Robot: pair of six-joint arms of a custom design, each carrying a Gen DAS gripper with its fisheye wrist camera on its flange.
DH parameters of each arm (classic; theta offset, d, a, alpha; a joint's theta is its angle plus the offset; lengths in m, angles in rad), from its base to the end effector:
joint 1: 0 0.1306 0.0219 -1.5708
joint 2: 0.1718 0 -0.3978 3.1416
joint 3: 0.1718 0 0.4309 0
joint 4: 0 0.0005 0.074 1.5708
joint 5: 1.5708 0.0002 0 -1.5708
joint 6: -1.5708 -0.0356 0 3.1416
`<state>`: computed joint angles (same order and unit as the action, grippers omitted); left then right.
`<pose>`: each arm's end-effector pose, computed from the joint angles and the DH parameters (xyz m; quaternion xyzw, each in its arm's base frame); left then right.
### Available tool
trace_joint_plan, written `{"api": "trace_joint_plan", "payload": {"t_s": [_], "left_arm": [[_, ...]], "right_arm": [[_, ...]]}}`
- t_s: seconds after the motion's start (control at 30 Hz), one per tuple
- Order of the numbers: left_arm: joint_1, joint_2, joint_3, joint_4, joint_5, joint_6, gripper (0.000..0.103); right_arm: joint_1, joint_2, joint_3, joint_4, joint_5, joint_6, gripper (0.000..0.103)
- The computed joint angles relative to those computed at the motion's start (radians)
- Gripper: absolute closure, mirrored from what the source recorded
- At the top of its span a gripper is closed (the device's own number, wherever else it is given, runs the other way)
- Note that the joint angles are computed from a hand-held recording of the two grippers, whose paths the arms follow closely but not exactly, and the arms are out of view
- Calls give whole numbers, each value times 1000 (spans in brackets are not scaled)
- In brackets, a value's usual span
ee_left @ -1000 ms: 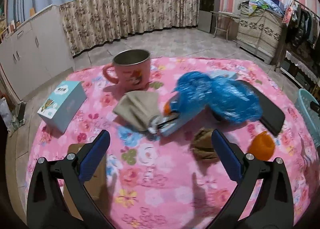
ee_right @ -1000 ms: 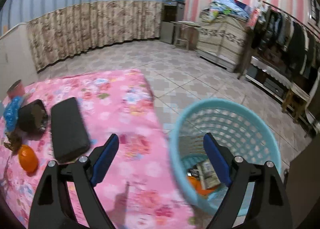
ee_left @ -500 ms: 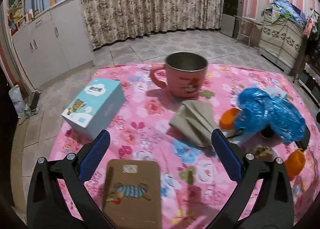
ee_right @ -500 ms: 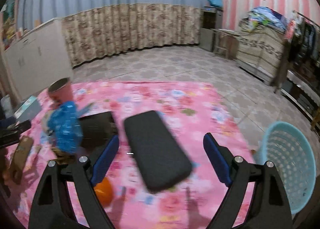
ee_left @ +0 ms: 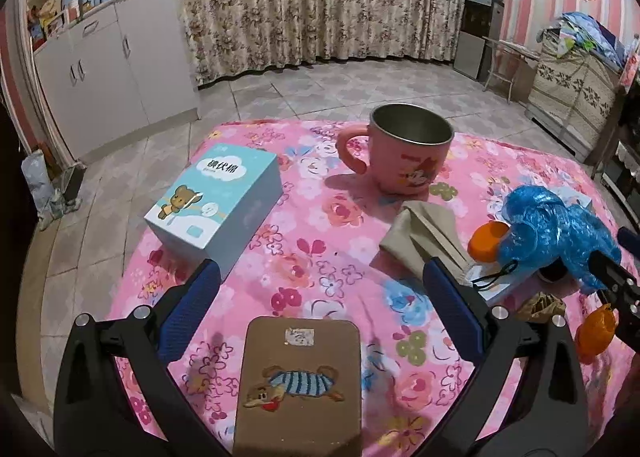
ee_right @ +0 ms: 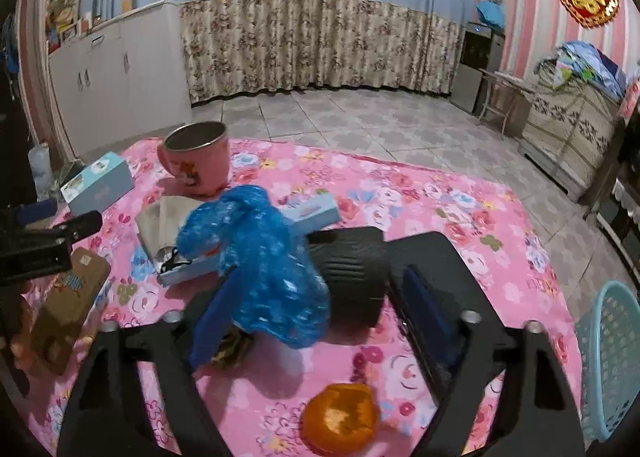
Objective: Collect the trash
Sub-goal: 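Move both open grippers back over the remaining table items, then grasp the blue plastic bag with the right gripper and lift it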
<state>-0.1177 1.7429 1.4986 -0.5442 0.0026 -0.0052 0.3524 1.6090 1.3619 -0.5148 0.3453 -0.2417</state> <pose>0.6467 -0.0771 0.3230 0.0573 0.9227 -0.0226 0.3806 0.5677 0.1954 0.3399 0.0174 0.9080 -0.0376 0.4169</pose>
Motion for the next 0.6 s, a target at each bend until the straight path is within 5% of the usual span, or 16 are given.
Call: {"api": "trace_joint_plan", "payload": {"t_s": [0.13,0.23,0.6], "left_arm": [[-2,2,2,-2,9,0,5],[-15,2,-2,1,8,-6,5],[-96,5,-8,20,23,-60,5]], "right_arm": [[-1,-9,-14,21,-27,27,80],[-7,-45,-49,78,-21,35,90],[-87,-180,-169,152,32,-2,93]]}}
